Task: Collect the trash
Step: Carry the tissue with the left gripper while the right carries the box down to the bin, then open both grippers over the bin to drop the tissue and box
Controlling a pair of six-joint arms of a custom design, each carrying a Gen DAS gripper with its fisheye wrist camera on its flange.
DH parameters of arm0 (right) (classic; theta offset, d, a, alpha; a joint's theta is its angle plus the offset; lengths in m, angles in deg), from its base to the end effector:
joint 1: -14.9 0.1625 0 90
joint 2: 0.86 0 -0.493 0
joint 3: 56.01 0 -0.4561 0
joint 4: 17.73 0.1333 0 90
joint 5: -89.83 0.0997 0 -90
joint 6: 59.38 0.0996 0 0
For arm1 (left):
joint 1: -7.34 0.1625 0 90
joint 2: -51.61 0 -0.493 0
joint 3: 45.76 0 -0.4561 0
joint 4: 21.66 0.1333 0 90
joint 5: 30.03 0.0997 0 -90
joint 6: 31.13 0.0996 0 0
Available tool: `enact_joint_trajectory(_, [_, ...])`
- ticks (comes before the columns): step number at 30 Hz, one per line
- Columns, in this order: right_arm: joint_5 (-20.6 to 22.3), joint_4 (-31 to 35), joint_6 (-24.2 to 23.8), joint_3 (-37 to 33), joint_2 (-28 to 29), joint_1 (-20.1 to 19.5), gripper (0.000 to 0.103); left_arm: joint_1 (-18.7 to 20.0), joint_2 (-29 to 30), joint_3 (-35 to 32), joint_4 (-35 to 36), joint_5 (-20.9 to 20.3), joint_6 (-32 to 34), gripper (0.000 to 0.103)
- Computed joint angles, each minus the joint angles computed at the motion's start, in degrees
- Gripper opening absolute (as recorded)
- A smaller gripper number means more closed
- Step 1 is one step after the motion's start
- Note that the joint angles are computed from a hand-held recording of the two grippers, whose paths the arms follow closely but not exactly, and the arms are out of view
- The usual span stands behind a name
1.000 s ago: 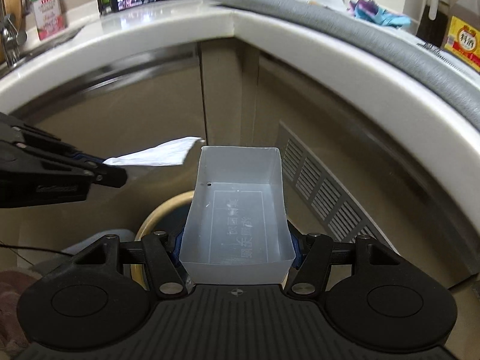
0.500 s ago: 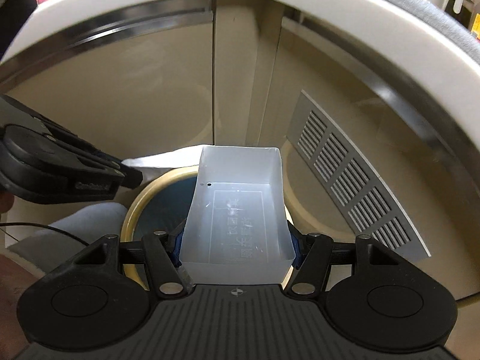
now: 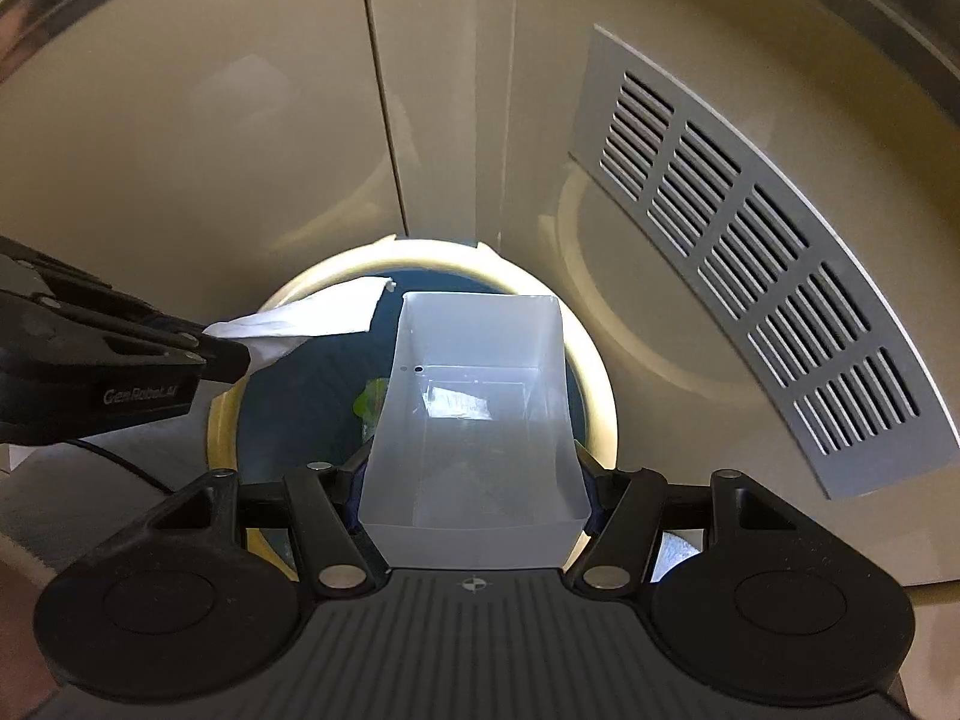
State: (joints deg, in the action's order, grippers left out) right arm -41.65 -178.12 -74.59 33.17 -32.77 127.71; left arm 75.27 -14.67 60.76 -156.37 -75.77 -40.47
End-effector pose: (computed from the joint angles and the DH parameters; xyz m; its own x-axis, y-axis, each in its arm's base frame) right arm 0.3641 -0.6921 -0.0106 -0.6236 -0.3821 0.6820 -0.5608 0.8264 -0.0498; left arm -0.0568 -0.6799 0.2559 -0.7359 0.0658 -0.6739 0.2586 0.9471 -0.1898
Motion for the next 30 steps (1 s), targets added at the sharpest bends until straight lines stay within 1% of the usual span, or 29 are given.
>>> enact_joint_trajectory(10, [-0.65,2.98,1.08,-1.88,1.36,-0.76,0.064,1.03,2.30,-1.63,1.14,0.06,0.03,0.006])
enact_joint_trajectory(14, [-0.76,4.06,1.72,-2.43,1.66,-1.09,0.064,1.28,3.04,-1.83,1.35,1.11,-0.24,0.006])
enact_joint_trajectory(20, [-1.56,4.99,2.55,-3.14,2.09,-1.30,0.064,1.94,4.15,-2.68,2.89,1.66,-0.47,0.006])
enact_joint_trajectory(23, [-1.92,6.07,3.78,-3.65,2.43,-1.49,0.064,2.51,5.14,-3.59,3.97,1.35,-0.41,0.006])
enact_joint_trajectory(27, [-2.60,7.33,5.00,-4.65,3.35,-1.74,0.064,3.18,6.64,-4.90,5.99,2.33,-0.64,0.006])
enact_joint_trajectory(29, [-2.20,8.38,5.19,-4.96,3.53,-1.87,0.064,3.49,7.20,-5.52,7.17,2.52,-0.77,0.009])
enact_joint_trajectory(30, [-2.29,8.54,5.14,-5.02,3.58,-1.87,0.065,3.58,7.42,-6.00,8.51,2.47,-1.06,0.024])
